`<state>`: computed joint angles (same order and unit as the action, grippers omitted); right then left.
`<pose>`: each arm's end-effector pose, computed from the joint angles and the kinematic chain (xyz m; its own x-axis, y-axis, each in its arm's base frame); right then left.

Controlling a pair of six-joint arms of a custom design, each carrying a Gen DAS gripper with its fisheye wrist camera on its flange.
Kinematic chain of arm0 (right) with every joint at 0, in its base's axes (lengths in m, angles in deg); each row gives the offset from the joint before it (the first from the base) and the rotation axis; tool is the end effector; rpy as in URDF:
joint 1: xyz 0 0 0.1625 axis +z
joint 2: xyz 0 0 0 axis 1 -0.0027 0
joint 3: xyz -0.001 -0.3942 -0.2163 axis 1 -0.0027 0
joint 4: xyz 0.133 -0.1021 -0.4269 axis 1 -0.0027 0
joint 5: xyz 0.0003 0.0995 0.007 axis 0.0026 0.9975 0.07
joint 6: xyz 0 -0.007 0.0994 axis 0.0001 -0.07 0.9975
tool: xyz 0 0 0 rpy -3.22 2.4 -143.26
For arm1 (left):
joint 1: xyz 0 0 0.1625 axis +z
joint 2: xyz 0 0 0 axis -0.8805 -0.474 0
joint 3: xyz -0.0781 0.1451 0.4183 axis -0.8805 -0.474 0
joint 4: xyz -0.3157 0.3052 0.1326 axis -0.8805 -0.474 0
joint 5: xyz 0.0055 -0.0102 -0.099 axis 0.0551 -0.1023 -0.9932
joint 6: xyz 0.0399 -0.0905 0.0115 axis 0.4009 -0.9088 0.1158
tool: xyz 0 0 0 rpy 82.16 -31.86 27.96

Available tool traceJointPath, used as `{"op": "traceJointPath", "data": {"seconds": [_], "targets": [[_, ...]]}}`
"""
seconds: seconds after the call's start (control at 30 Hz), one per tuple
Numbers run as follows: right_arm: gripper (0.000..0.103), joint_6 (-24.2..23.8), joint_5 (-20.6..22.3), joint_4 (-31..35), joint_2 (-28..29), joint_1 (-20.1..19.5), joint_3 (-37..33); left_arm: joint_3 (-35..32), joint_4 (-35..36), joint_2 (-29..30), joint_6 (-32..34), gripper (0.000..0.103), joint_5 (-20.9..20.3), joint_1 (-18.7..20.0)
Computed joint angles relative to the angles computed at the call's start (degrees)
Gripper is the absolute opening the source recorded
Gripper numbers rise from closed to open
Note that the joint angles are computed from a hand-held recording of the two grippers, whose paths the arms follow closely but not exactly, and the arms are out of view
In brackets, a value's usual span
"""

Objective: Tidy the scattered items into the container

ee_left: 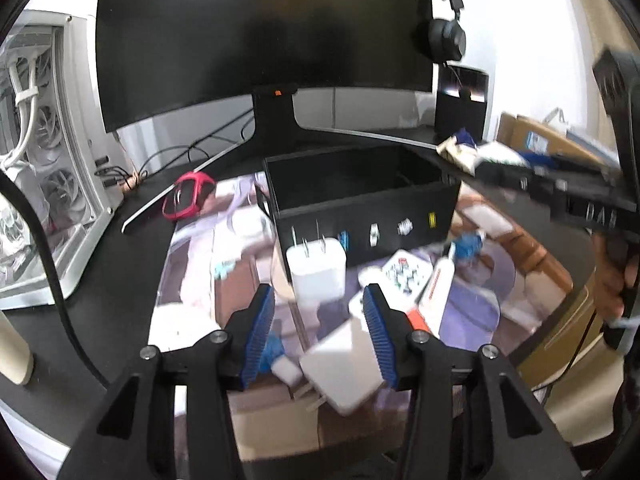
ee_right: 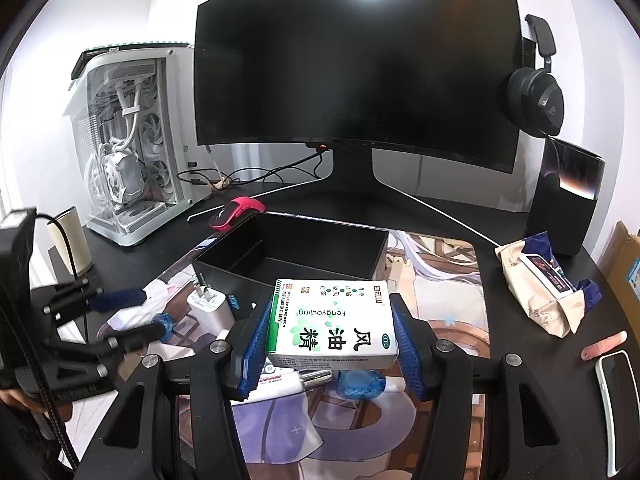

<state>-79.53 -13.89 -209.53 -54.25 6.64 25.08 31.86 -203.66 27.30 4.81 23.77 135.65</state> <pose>0.2036 -0.8216 0.0583 -0.6825 -0.3261 0.6541 -0.7156 0.4804 -0.5072 -0.0475 -0.8173 0.1824 -0.6495 0.3077 -0.6953 0.7093 0.5747 -0.4082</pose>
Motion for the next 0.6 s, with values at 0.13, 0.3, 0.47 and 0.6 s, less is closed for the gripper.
{"op": "traceJointPath", "data": {"seconds": [0.13, 0.3, 0.47, 0.6], "targets": [[0.056, -0.1, 0.05, 0.01, -0.12, 0.05, 0.25, 1.31, -0.21, -0.38, 0.05, 0.058, 0.21, 0.1], [0.056, 0.0, 0.04, -0.06, -0.16, -0.01, 0.27, 1.08, -0.95, -0.54, -1.35, 0.06, 0.95, 0.56], [0.056, -0.05, -0.26, 0.22, 0.03, -0.02, -0.05, -1.61, 0.63, 0.56, -2.92, 0.059, 1.39, 1.18], [0.056, -0.19, -0.36, 0.34, 0.14, -0.05, -0.18, -4.73, 2.21, 2.41, -2.65, 0.06, 1.28, 1.12]]}}
